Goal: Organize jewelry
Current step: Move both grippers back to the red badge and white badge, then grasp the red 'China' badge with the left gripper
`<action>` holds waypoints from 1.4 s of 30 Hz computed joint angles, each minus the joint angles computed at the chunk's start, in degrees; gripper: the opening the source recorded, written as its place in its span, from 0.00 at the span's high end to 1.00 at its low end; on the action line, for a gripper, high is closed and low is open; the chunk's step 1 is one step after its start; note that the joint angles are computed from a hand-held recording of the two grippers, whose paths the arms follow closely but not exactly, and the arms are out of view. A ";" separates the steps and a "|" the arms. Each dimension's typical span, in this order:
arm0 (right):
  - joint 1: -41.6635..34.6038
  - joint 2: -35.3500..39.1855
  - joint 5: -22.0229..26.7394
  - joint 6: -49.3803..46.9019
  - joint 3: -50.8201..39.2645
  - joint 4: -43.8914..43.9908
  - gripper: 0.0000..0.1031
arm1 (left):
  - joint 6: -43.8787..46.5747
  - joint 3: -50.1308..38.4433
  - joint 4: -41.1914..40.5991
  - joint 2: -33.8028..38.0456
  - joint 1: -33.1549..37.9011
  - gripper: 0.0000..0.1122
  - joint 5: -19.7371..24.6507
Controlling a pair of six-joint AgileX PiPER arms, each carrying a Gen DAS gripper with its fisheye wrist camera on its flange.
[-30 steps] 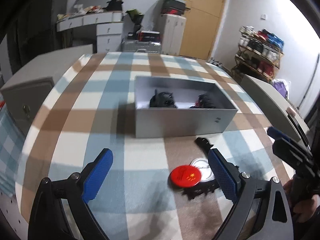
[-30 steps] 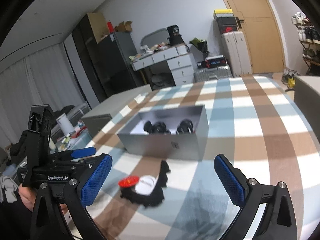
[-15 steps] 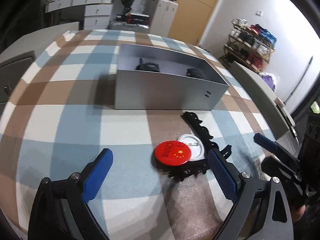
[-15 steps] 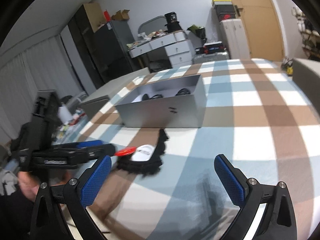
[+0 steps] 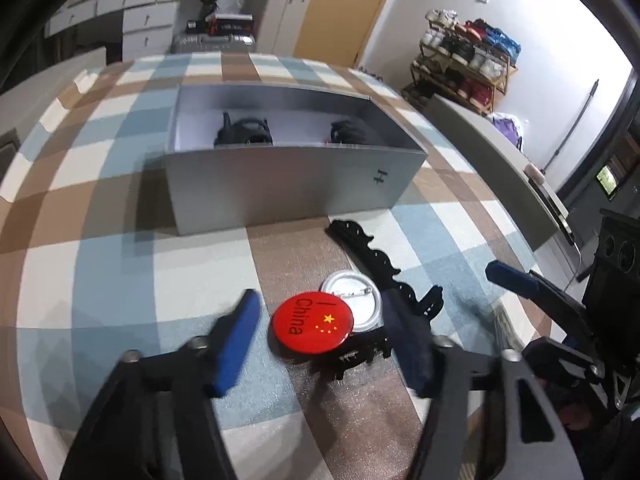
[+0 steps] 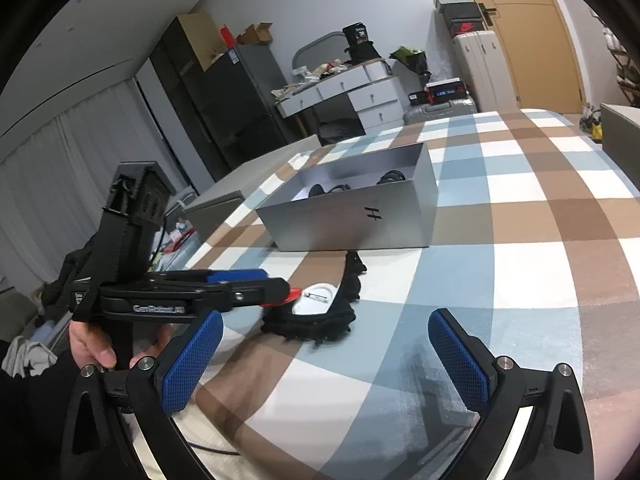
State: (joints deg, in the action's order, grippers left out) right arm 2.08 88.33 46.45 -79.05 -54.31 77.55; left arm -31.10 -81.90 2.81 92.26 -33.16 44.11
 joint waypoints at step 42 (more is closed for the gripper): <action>11.27 5.45 -5.42 21.37 -14.12 -19.47 0.01 | -20.95 14.94 18.35 -14.08 -2.77 0.67 -3.33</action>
State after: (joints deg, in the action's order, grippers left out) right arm 13.35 93.78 41.03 -57.68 -68.43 58.07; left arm -52.06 -66.96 21.16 78.18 -35.93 40.78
